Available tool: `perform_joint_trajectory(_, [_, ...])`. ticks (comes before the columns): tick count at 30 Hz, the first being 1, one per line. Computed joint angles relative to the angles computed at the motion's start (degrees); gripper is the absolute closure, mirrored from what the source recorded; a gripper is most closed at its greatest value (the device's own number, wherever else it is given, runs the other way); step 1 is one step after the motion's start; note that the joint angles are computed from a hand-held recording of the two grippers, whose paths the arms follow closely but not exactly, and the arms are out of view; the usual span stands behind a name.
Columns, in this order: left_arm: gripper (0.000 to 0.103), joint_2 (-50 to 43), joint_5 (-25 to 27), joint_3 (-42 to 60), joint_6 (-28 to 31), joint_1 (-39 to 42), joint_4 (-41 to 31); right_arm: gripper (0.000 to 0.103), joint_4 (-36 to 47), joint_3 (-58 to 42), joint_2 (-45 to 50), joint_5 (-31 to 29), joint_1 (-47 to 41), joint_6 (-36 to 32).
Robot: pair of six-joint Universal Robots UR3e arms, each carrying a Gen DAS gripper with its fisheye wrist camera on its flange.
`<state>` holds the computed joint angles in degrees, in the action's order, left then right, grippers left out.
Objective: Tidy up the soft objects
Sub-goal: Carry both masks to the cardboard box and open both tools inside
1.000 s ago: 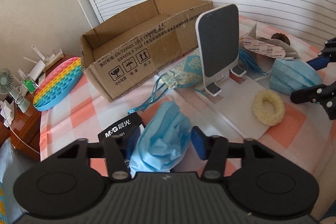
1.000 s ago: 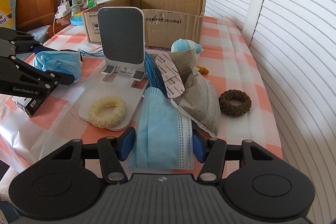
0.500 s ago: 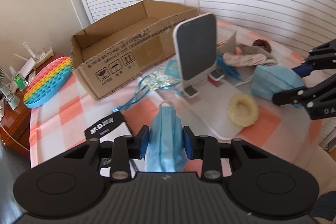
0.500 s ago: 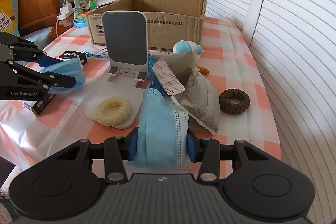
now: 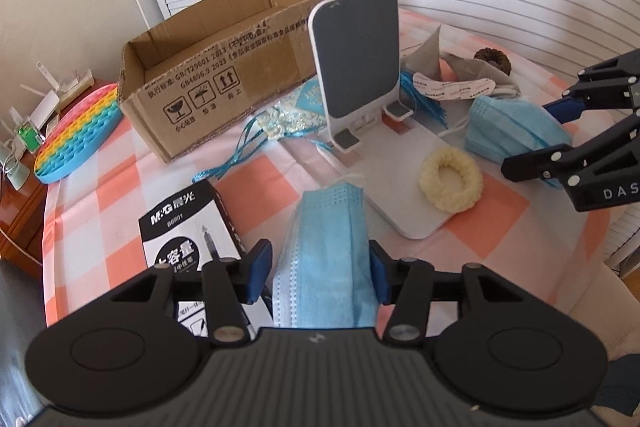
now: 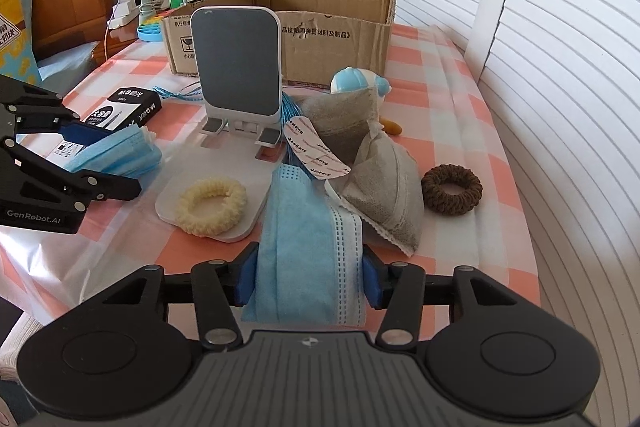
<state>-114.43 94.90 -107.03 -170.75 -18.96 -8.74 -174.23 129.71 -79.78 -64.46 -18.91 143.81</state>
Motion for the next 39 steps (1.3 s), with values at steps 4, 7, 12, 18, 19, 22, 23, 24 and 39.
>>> perform_joint_trajectory(4, [0.061, 1.47, -1.51, -0.74, -1.43, 0.66, -1.94, 0.054, 0.9, 0.21, -0.92, 0.13, -0.06, -0.76])
perform_joint_trajectory(7, [0.069, 3.09, -3.37, -1.34, -1.63, 1.22, -3.46, 0.057, 2.37, 0.7, -2.38, 0.96, -0.56, -1.45])
perform_joint_trajectory(12, [0.072, 6.02, -6.12, -2.08, -1.72, 1.29, -4.38, 0.058, 7.46, 1.8, -7.2, 5.34, -2.87, -4.45])
perform_joint_trajectory(18, [0.072, 8.34, -7.83, -0.03, -2.05, 0.47, -7.12, 0.058, 11.96, 1.68, -12.18, 8.29, -3.74, -6.14])
perform_joint_trajectory(19, [0.072, 8.54, -7.57, 0.63, -2.15, 0.18, -7.99, 0.058, 13.02, 1.03, -12.46, 8.46, -3.62, -6.41])
perform_joint_trajectory(22, [0.072, 9.38, -7.65, 2.09, -1.99, -0.05, -10.76, 0.058, 16.97, -0.49, -13.93, 9.3, -3.88, -7.48])
perform_joint_trajectory(23, [0.072, 9.74, -7.87, 2.31, -1.79, 0.04, -11.46, 0.058, 18.79, -1.18, -14.37, 9.54, -4.06, -8.08])
perform_joint_trajectory(24, [0.072, 10.05, -7.77, 2.53, -1.58, 0.0, -12.03, 0.058, 20.18, -1.62, -14.8, 9.84, -4.35, -8.73])
perform_joint_trajectory(39, [0.072, 11.17, -6.71, 7.71, 0.08, 5.76, -17.98, 0.058, 20.37, -12.83, -9.14, 7.36, -4.23, -8.05])
